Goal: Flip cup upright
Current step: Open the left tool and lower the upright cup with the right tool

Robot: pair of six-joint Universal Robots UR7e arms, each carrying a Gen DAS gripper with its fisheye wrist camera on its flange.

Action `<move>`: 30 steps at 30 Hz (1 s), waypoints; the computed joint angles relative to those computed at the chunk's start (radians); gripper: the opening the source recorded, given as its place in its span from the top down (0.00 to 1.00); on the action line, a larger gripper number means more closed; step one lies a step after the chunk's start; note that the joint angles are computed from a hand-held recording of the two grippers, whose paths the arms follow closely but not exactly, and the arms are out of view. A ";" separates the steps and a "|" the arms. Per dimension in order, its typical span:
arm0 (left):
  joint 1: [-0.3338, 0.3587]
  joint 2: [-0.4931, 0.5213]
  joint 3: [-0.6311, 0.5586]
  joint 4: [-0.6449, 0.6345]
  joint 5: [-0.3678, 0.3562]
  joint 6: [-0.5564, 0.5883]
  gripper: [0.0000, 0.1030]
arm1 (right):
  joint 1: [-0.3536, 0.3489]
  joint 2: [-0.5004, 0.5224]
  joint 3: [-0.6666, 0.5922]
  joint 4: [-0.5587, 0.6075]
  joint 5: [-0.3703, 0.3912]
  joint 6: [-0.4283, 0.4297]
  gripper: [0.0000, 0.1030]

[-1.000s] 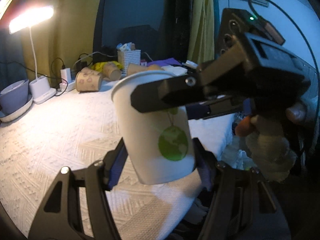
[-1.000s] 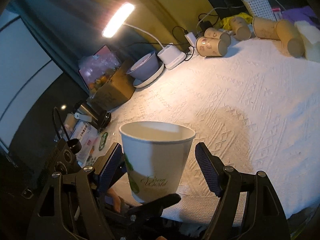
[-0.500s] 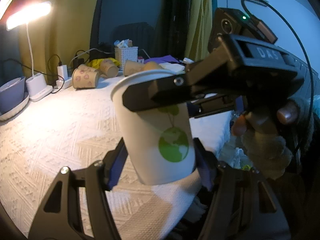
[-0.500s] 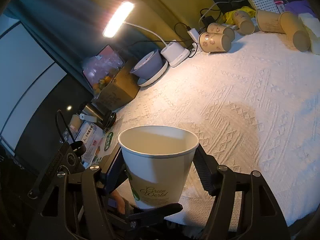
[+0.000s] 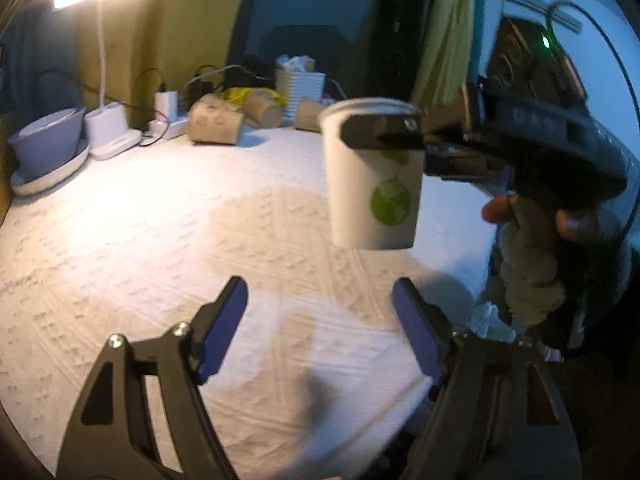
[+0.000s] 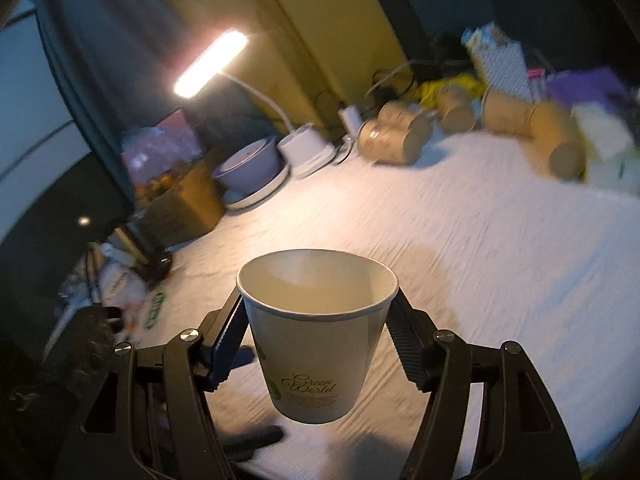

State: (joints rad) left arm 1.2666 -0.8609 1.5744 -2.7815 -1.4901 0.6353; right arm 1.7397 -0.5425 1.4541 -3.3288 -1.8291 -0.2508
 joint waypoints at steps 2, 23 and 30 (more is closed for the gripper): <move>0.004 0.001 -0.013 -0.008 0.014 -0.016 0.26 | 0.002 0.016 -0.021 -0.023 -0.021 -0.024 0.32; 0.039 0.038 -0.107 -0.005 0.038 -0.133 0.26 | 0.033 0.261 -0.316 -0.165 -0.319 -0.364 0.32; 0.040 0.035 -0.099 -0.024 0.022 -0.122 0.26 | 0.040 0.292 -0.339 -0.234 -0.350 -0.437 0.32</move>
